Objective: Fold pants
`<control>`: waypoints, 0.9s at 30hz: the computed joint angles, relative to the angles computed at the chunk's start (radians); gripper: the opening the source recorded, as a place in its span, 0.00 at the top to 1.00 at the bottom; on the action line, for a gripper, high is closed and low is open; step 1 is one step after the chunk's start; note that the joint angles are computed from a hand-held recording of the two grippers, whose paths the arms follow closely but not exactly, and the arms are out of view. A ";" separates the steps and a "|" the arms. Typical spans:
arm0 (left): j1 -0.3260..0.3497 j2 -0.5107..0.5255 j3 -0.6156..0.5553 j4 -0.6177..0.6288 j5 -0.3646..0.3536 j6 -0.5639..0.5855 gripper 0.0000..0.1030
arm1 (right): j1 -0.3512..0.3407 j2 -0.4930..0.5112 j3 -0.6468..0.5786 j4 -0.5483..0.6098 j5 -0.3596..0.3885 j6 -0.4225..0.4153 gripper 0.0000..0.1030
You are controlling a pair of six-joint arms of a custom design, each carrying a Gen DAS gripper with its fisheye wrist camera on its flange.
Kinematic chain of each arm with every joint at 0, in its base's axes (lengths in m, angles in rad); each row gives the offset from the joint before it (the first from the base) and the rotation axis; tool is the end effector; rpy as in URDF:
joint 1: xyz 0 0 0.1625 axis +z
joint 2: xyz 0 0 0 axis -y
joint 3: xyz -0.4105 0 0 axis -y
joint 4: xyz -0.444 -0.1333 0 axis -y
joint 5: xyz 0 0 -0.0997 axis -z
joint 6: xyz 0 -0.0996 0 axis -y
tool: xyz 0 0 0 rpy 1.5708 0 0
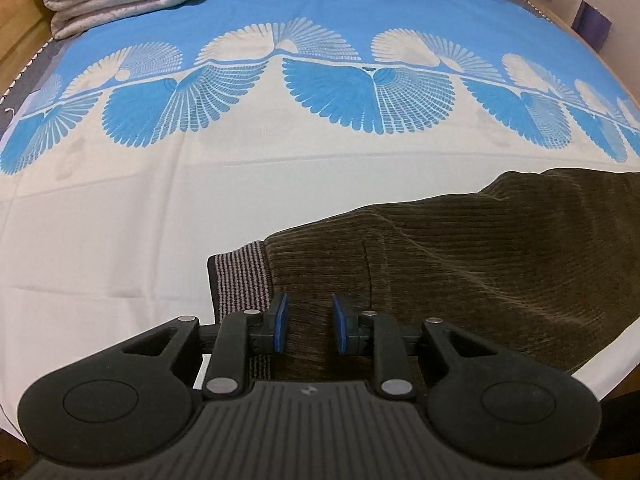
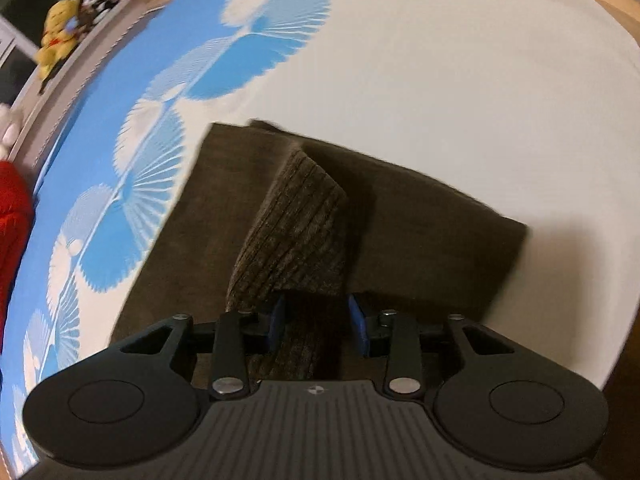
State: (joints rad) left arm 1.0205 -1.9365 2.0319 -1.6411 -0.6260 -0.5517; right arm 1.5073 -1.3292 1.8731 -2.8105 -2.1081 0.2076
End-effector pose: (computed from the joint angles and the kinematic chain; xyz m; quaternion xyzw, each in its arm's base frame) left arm -0.0233 -0.4472 0.4427 0.0051 0.8904 -0.2287 0.3935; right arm 0.0435 -0.6135 0.3296 -0.2121 -0.8858 0.3458 0.2252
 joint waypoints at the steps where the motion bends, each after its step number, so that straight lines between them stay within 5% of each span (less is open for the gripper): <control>1: 0.001 0.002 -0.001 0.002 0.001 -0.002 0.74 | 0.005 0.010 -0.009 -0.002 0.021 -0.022 0.77; 5: 0.002 0.008 -0.005 0.002 -0.001 0.000 0.74 | 0.010 0.009 -0.002 -0.103 0.273 -0.259 0.80; 7: 0.001 0.010 -0.006 0.001 -0.001 0.006 0.74 | 0.015 0.018 -0.005 -0.109 0.214 -0.259 0.76; 9: 0.000 0.010 -0.003 -0.006 -0.002 0.015 0.74 | 0.019 0.027 -0.026 -0.040 0.067 -0.100 0.74; 12: -0.001 0.006 0.000 0.000 -0.003 0.020 0.74 | 0.003 0.009 -0.017 -0.053 -0.031 0.061 0.76; 16: 0.001 0.000 -0.001 0.016 0.002 0.014 0.74 | 0.021 0.003 -0.002 -0.141 -0.158 0.098 0.69; 19: 0.000 -0.003 -0.001 0.013 0.001 0.019 0.74 | 0.029 0.005 -0.009 -0.085 -0.268 0.132 0.69; 22: -0.003 -0.002 0.001 0.008 -0.005 0.030 0.74 | 0.019 0.008 -0.021 0.040 -0.236 0.161 0.67; 25: -0.007 -0.003 0.003 0.010 -0.007 0.034 0.74 | 0.039 0.057 -0.045 0.060 -0.262 0.098 0.69; 27: -0.008 -0.008 0.005 0.008 -0.010 0.036 0.74 | 0.035 0.052 -0.031 -0.039 -0.126 0.034 0.72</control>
State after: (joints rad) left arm 1.0128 -1.9448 2.0367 -1.6335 -0.6357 -0.5158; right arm 1.5428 -1.2768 1.8425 -2.8496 -2.2339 0.2414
